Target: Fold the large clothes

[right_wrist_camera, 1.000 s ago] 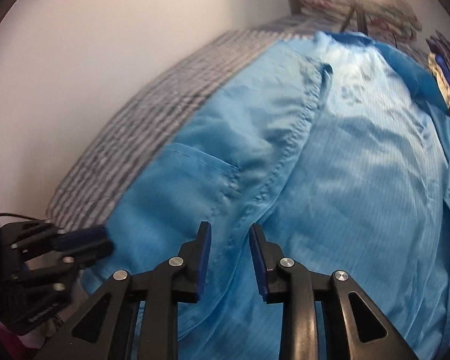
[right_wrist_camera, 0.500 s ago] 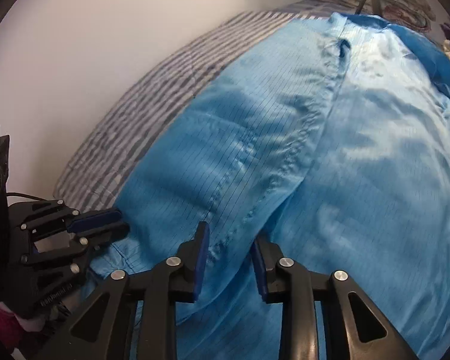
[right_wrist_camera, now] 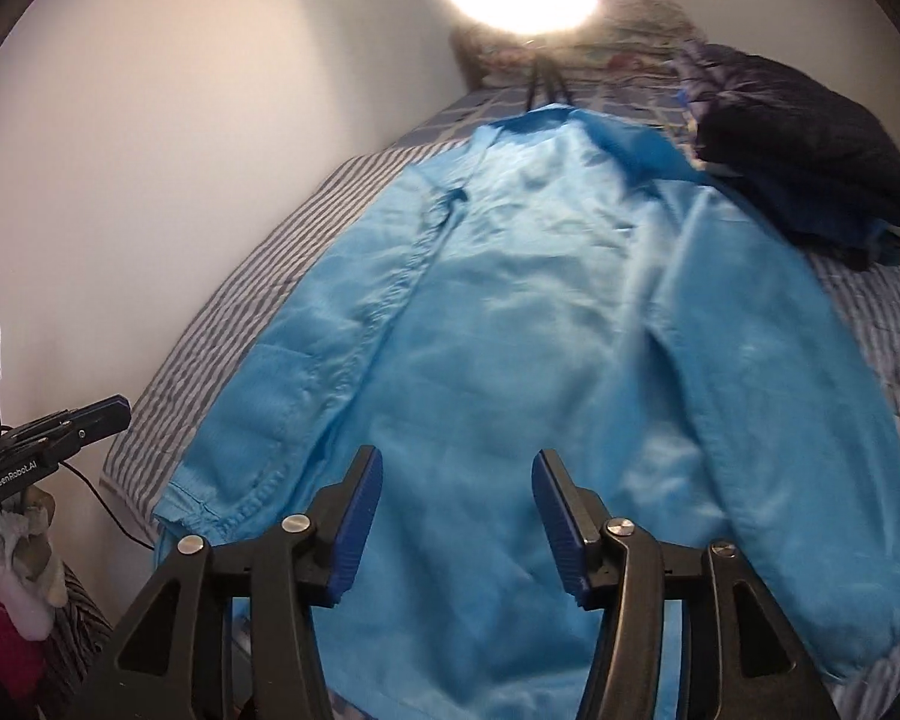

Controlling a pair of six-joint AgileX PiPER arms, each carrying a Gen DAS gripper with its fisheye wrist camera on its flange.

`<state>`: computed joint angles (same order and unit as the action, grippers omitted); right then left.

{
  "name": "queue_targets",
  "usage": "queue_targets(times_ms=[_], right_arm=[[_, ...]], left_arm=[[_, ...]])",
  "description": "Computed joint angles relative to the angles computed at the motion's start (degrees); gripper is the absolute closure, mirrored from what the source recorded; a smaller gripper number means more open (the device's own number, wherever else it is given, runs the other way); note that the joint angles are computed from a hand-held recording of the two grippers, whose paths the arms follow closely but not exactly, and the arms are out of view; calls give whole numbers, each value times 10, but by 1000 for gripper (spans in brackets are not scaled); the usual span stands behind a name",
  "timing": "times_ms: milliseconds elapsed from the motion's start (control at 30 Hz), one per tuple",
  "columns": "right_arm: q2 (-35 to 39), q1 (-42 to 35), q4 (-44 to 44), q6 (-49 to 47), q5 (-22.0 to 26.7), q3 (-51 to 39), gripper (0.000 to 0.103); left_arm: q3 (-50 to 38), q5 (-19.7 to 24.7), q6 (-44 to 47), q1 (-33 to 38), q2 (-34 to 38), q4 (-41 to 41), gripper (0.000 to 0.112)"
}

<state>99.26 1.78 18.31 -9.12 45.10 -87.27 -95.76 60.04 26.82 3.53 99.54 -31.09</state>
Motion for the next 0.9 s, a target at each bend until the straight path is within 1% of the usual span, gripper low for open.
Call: queue_targets(times_ms=[33,167,267,300,367,467,633,800,900], right_arm=[[-12,-12,-3,0,2,11,42],[-50,-72,-8,-1,11,44,41],[-71,-138,21,-20,16,73,41],[-72,-167,41,-36,20,80,41],[-76,-211,56,-42,23,94,41],[-63,-287,98,-58,37,99,41],[-43,-377,140,-68,48,101,41],[-15,-442,171,-73,58,98,41],[6,-458,176,-66,60,95,41]], left_arm=[[-6,4,-1,-13,1,-1,81],[-25,11,-10,-61,3,6,81],[-45,13,-24,-93,15,18,81],[-54,15,-28,-101,21,20,81],[-68,16,-38,-113,34,26,81],[-86,22,-57,-124,53,28,81],[-109,35,-73,-136,74,21,81],[-132,47,-89,-151,93,18,81],[-138,46,-94,-162,101,25,81]])
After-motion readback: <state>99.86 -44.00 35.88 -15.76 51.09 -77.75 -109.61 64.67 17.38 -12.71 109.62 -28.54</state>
